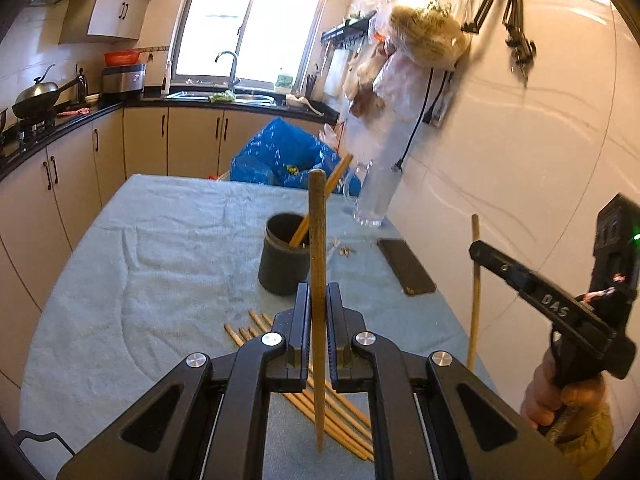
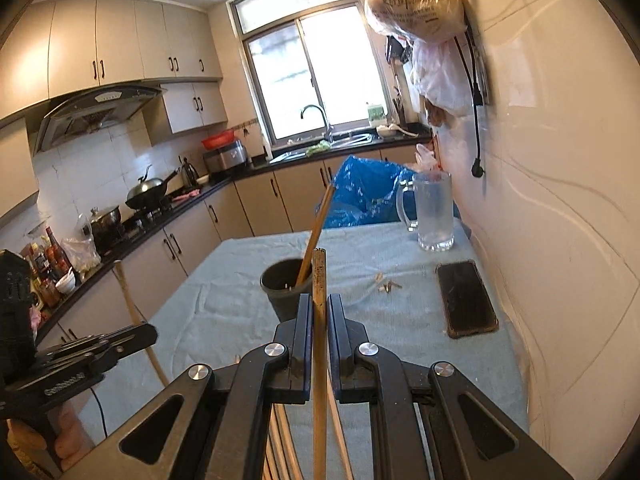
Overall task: Organize utensils
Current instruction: 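Lift both chopsticks upright and carry them over the black cup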
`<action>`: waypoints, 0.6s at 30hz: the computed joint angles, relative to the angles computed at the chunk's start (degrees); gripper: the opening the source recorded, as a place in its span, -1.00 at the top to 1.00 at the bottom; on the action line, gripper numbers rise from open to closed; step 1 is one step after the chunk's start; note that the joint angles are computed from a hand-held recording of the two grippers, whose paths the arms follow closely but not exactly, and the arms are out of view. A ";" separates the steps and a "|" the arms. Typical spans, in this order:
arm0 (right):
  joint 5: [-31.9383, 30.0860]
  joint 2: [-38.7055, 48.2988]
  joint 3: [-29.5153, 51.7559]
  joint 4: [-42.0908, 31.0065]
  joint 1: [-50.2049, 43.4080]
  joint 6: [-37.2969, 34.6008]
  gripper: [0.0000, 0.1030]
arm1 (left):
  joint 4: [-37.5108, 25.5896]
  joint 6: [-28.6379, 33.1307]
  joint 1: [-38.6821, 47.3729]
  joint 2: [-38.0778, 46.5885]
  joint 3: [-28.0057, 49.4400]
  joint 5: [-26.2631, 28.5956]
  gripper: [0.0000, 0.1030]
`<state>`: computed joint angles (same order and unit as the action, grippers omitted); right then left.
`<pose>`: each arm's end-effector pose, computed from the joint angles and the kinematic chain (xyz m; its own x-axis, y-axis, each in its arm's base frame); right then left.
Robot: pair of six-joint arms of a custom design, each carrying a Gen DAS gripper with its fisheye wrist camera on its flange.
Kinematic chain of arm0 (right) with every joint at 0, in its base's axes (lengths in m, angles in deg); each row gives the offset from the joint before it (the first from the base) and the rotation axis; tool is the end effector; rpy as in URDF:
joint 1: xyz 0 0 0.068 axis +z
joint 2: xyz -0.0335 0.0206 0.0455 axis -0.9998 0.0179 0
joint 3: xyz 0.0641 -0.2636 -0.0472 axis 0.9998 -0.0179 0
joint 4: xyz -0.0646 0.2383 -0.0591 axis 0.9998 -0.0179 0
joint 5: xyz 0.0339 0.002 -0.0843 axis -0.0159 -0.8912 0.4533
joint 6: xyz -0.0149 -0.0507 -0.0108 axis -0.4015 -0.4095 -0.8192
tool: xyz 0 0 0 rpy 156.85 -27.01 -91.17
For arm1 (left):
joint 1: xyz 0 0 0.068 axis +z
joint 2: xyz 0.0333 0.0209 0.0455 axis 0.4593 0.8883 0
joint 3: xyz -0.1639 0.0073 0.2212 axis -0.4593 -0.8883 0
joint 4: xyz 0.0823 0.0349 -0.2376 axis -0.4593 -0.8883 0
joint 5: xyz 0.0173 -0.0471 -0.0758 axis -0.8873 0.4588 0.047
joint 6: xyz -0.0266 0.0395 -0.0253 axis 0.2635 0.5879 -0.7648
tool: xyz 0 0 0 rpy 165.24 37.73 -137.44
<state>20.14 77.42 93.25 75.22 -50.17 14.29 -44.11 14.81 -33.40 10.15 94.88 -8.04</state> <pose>0.2010 0.1641 0.3193 -0.4950 -0.0787 -0.8653 -0.5576 0.7926 0.2468 0.1278 -0.1740 0.3154 -0.5008 -0.3033 -0.8107 -0.1641 0.9529 -0.2551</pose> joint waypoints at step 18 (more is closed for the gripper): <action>1.28 30.70 30.80 13.53 -1.20 12.56 0.86 | 15.99 29.05 31.28 5.47 15.70 14.70 0.87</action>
